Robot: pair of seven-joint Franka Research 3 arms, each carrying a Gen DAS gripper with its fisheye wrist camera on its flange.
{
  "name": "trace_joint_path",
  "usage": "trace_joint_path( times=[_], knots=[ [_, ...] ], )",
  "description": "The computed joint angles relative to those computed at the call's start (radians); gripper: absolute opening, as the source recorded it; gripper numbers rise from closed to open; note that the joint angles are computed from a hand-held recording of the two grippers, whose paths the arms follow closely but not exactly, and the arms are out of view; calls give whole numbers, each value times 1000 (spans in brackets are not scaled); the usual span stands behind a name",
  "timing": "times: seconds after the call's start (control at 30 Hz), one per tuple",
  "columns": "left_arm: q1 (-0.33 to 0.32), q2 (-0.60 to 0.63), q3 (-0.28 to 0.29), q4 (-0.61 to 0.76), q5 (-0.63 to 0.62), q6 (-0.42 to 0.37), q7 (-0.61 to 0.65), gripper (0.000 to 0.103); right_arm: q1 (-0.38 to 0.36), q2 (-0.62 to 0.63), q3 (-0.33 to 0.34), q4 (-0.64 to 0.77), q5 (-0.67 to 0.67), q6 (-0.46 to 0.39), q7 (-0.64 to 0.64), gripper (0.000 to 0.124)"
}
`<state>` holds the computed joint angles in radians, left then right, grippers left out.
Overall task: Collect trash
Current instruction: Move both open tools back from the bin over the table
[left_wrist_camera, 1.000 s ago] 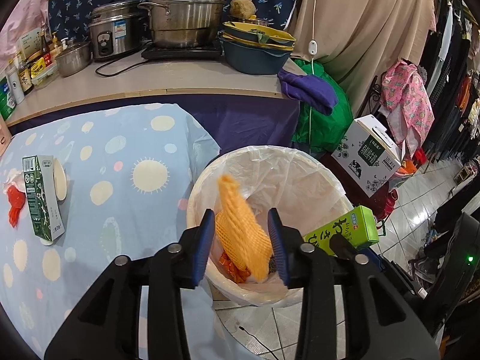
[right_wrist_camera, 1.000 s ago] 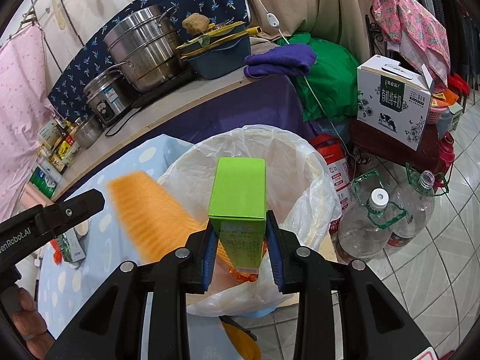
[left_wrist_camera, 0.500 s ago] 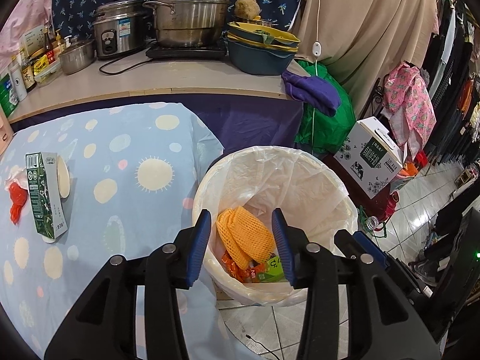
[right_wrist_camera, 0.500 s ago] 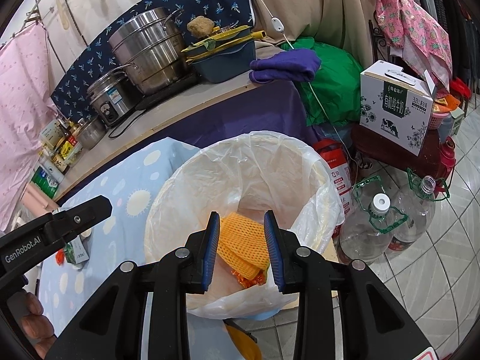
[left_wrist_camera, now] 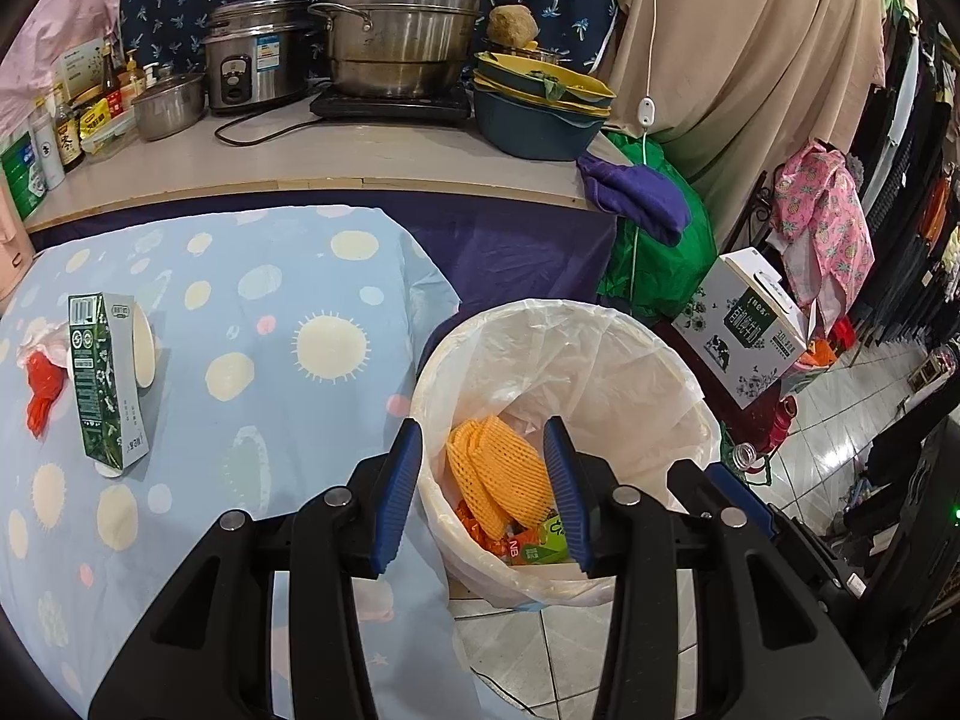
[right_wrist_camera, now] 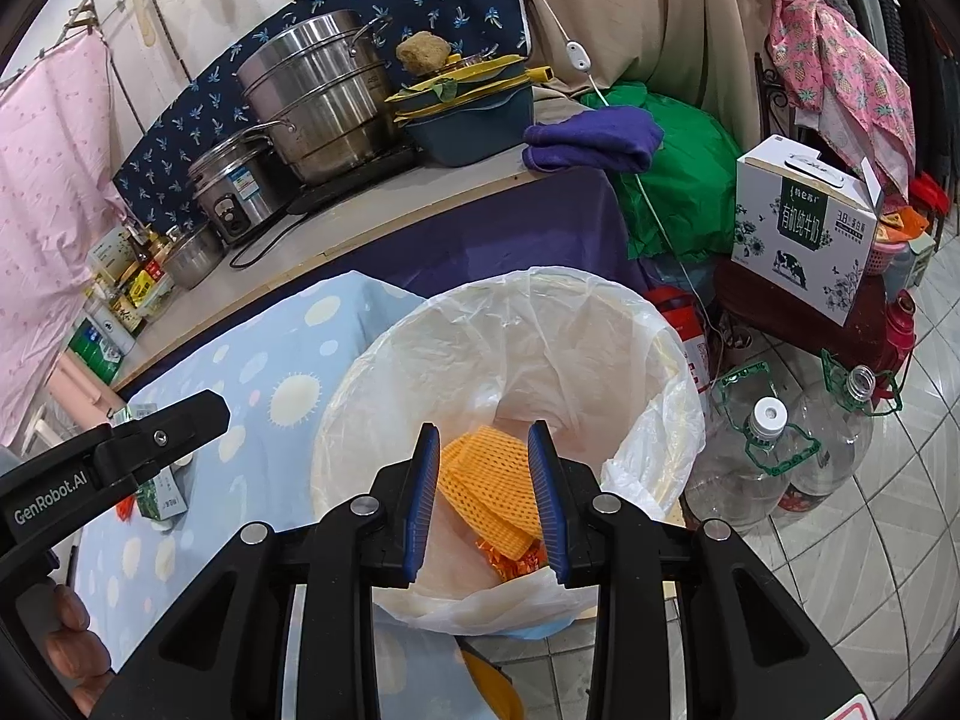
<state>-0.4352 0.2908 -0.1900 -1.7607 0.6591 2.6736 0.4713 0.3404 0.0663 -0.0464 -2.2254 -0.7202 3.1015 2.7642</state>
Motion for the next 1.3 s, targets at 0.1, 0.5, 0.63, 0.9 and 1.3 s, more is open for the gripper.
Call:
trace_joint_path(
  times=[0.1,0.5,0.63,0.9,1.3],
  knots=[
    [4,-16,4,-22,4,10,-14,40,5,1,4,8,-3,-6,-4,31],
    [74,-155,17,-205,46,58,-167,58,67,42,25,88,16,-46,-48,42],
    [123,-233,18,-304,94,67,-257,61,106,82,44,141,98,-68,-146,46],
    [253,-389,1,-499,129,66,-369,66,206,197,65,292,249,-116,-338,57],
    [438,-562,13,-723,102,79,-397,68,368,453,63,658,439,-254,-593,62]
  ],
)
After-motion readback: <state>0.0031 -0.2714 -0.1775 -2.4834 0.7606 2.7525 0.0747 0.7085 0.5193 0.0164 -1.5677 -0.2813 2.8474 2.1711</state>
